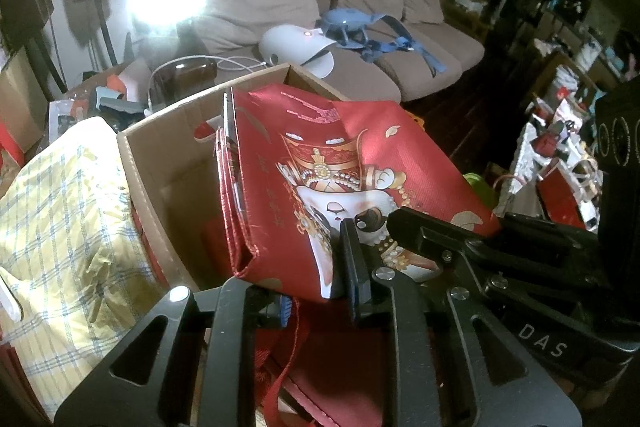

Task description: Organize objects

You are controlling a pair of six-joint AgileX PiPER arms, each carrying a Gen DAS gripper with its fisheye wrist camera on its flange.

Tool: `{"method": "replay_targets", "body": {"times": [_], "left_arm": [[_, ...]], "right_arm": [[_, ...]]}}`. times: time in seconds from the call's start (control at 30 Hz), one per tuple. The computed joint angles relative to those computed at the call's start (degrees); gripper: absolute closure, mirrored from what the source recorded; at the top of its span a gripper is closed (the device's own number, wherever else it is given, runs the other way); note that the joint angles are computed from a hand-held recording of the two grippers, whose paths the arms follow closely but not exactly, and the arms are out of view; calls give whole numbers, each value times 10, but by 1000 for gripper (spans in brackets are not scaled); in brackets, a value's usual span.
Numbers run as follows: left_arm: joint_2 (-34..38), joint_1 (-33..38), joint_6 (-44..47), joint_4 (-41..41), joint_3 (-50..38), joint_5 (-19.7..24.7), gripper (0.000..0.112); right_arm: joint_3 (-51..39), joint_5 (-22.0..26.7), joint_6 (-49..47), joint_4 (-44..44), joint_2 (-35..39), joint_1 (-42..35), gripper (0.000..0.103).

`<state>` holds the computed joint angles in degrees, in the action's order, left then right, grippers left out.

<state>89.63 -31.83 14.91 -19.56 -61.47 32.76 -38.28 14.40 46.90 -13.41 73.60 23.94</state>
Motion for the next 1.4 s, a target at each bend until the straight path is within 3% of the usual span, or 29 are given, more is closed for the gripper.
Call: {"method": "replay_targets", "body": {"times": [0.37, 0.6, 1.4], "left_arm": [[-1, 2, -5, 0, -6, 8, 87], [-5, 17, 26, -29, -4, 7, 80], [-1, 30, 50, -50, -9, 14, 79]], "right_arm": [[7, -9, -17, 19, -4, -9, 85], [13, -6, 112, -107, -15, 7, 82], [16, -9, 118, -110, -17, 3, 72]]}}
